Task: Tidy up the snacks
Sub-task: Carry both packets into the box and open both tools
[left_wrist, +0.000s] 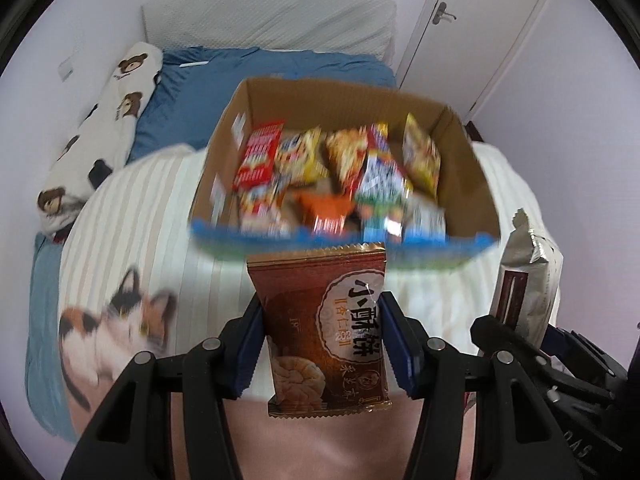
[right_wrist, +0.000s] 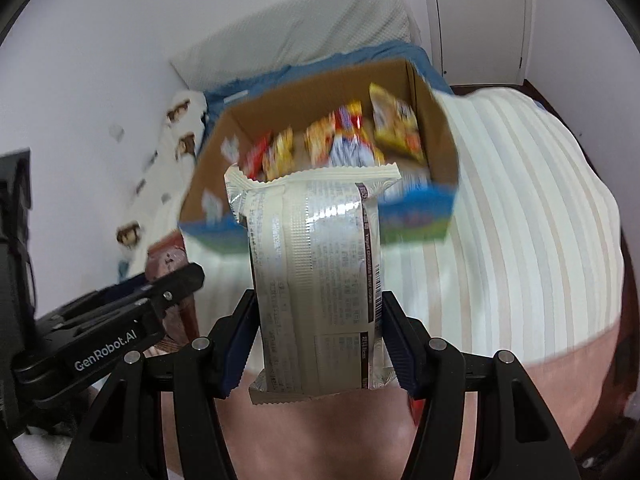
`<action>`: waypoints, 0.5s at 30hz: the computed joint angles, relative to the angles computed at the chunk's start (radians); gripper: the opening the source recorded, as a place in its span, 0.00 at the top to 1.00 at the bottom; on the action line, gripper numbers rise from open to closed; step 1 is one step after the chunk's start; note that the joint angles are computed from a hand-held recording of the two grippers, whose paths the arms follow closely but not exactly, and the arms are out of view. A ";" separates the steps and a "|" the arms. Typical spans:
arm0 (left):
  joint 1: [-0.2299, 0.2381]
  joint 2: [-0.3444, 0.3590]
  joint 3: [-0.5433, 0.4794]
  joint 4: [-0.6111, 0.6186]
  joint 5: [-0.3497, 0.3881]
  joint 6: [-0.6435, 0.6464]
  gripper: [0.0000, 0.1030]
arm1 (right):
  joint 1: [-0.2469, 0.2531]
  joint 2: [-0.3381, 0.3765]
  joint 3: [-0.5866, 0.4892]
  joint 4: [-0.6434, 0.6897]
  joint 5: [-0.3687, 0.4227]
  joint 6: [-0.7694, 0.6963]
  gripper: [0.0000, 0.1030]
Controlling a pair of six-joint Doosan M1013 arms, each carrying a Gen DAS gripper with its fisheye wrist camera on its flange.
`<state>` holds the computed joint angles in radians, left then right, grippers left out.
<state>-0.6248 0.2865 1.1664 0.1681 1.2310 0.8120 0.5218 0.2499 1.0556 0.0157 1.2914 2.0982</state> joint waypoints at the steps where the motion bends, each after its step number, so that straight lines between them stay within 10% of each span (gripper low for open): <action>1: 0.014 0.023 -0.037 -0.015 0.013 0.028 0.49 | -0.012 0.018 -0.031 0.005 0.005 -0.007 0.40; 15: 0.163 0.417 -0.576 -0.227 0.365 0.224 0.49 | -0.132 0.437 -0.630 0.061 0.375 -0.095 0.39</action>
<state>-0.4614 0.7030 0.5902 -0.0585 1.5957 1.0361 0.3895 0.6867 0.4259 0.0770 1.6664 2.0035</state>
